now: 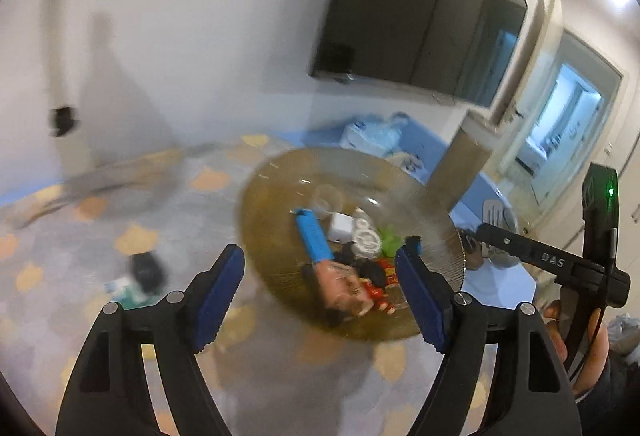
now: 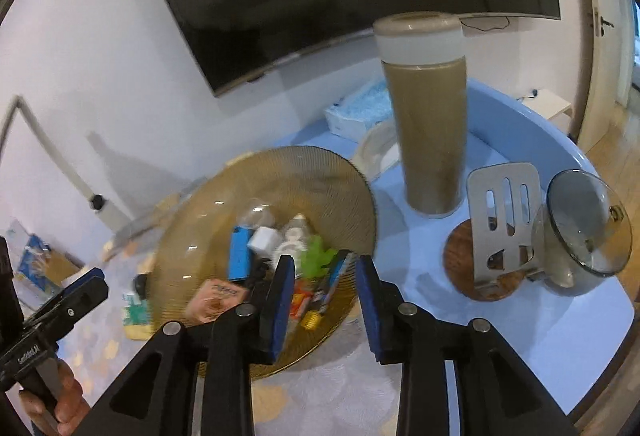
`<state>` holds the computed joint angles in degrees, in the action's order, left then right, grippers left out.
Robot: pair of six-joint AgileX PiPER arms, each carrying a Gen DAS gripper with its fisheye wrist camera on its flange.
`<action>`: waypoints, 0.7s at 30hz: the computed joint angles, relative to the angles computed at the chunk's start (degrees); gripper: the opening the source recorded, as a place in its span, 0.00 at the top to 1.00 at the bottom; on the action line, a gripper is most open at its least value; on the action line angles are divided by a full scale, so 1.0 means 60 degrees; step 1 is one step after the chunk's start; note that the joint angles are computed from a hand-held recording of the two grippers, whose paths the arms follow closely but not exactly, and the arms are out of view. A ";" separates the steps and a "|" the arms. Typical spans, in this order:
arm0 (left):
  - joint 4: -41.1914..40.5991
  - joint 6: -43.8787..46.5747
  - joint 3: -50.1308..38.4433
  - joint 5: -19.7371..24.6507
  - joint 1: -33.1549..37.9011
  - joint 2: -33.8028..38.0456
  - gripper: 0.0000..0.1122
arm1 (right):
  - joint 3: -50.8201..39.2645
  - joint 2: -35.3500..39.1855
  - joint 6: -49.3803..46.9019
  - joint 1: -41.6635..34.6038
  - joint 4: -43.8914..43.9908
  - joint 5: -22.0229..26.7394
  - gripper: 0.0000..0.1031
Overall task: Organize rigid objects
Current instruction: 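Carry card box and lighter over the bowl and open both tools, then swing both open tools back toward the yellow tube and figures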
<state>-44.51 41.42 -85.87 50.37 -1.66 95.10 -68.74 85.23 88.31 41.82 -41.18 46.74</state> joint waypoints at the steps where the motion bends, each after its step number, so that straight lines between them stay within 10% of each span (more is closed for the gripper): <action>1: -0.0125 0.0100 0.0178 0.0089 0.0307 -0.0202 0.30 | -0.0137 0.0009 0.0039 0.0229 -0.0067 0.0020 0.70; 8: -0.1429 0.1260 0.1843 0.1139 0.3566 -0.1349 0.28 | -0.1748 0.0969 0.0084 0.2205 -0.1129 0.0306 0.45; 14: -0.0891 0.2478 0.3891 -0.0236 0.4893 -0.1687 0.28 | -0.3610 0.3063 -0.0606 0.3663 -0.1913 0.0197 0.22; 21: -0.0487 0.2887 0.4908 -0.1667 0.4880 -0.0640 0.28 | -0.5543 0.5970 -0.2441 0.3753 -0.1002 0.0021 0.22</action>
<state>-47.43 58.74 -56.42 40.37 27.62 91.27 -102.00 121.05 73.66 64.34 -47.20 46.87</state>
